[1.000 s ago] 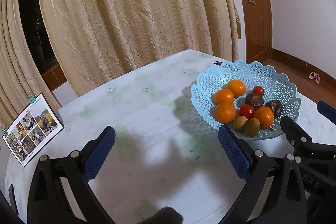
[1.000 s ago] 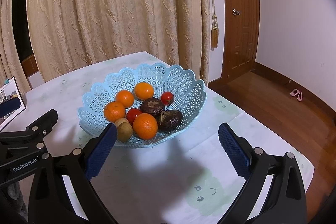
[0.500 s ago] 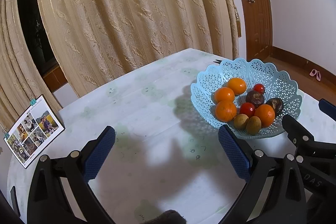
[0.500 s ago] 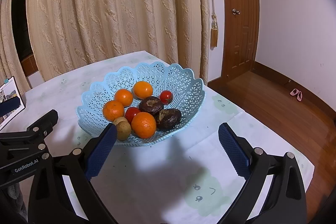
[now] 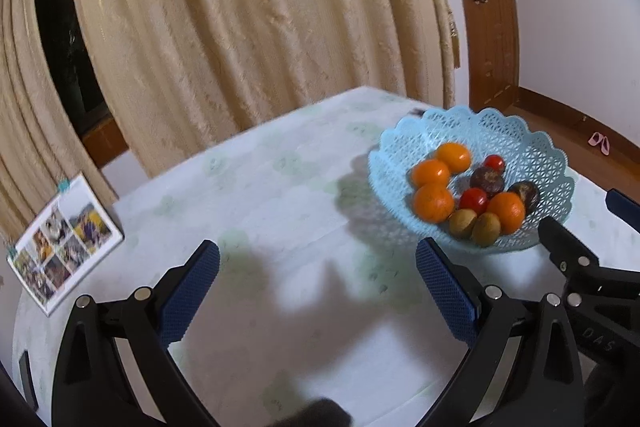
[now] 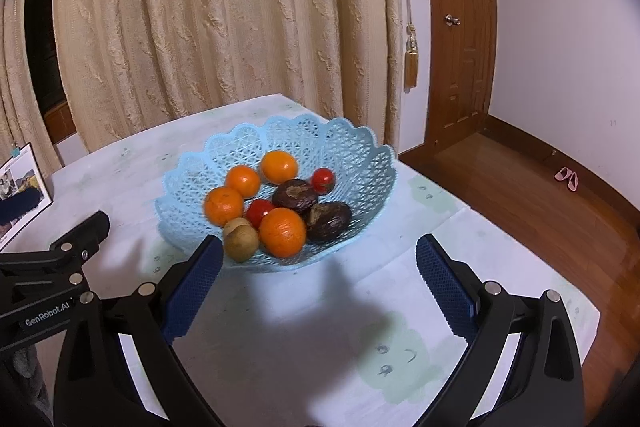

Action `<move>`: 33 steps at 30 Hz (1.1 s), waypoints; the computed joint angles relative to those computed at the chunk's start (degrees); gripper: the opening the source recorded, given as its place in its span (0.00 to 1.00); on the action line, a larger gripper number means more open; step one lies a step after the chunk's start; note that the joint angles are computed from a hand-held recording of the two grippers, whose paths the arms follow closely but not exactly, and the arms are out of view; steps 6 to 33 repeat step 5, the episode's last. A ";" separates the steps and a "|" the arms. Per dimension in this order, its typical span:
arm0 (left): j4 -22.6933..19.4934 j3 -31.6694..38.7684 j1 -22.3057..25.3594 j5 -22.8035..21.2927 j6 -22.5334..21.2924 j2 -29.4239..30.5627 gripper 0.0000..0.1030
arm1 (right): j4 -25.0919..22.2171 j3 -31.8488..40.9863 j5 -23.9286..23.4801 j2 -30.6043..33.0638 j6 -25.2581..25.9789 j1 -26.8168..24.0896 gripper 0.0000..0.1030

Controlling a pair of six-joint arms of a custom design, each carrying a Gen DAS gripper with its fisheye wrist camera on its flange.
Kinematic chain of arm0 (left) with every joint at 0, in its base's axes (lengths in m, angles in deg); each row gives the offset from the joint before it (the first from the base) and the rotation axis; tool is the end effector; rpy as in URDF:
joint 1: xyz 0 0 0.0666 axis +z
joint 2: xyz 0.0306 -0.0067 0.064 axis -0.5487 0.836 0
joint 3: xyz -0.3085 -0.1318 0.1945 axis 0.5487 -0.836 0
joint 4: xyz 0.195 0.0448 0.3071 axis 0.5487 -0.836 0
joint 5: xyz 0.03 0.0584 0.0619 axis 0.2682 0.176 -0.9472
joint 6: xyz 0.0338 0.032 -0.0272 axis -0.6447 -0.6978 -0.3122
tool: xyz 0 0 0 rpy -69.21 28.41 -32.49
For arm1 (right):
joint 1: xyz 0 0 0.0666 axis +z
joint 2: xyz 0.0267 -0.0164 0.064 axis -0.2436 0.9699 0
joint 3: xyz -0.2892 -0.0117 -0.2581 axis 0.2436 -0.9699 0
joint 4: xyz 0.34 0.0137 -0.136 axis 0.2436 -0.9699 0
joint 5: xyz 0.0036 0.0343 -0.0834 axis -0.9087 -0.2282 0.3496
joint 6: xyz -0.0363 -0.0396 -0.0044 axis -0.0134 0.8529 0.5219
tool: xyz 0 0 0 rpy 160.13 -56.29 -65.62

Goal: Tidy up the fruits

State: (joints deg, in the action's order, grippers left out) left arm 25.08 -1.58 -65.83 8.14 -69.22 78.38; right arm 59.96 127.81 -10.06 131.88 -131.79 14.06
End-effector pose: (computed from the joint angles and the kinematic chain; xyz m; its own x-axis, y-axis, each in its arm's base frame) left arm 0.4813 -0.3040 0.2973 -0.3705 0.5168 -0.7717 0.5794 0.7780 0.2428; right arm 0.3636 0.1650 0.2740 -0.3975 0.4172 -0.8173 0.5998 0.7922 0.1127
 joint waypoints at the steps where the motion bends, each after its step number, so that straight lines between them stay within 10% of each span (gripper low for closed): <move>1: -0.72 0.13 0.45 0.01 0.35 0.10 0.95 | -0.01 0.30 -0.10 0.28 -0.05 0.35 0.96; 33: -1.17 -1.36 2.84 -1.36 0.48 -0.62 0.95 | 0.75 1.81 -1.34 1.76 1.25 2.05 0.96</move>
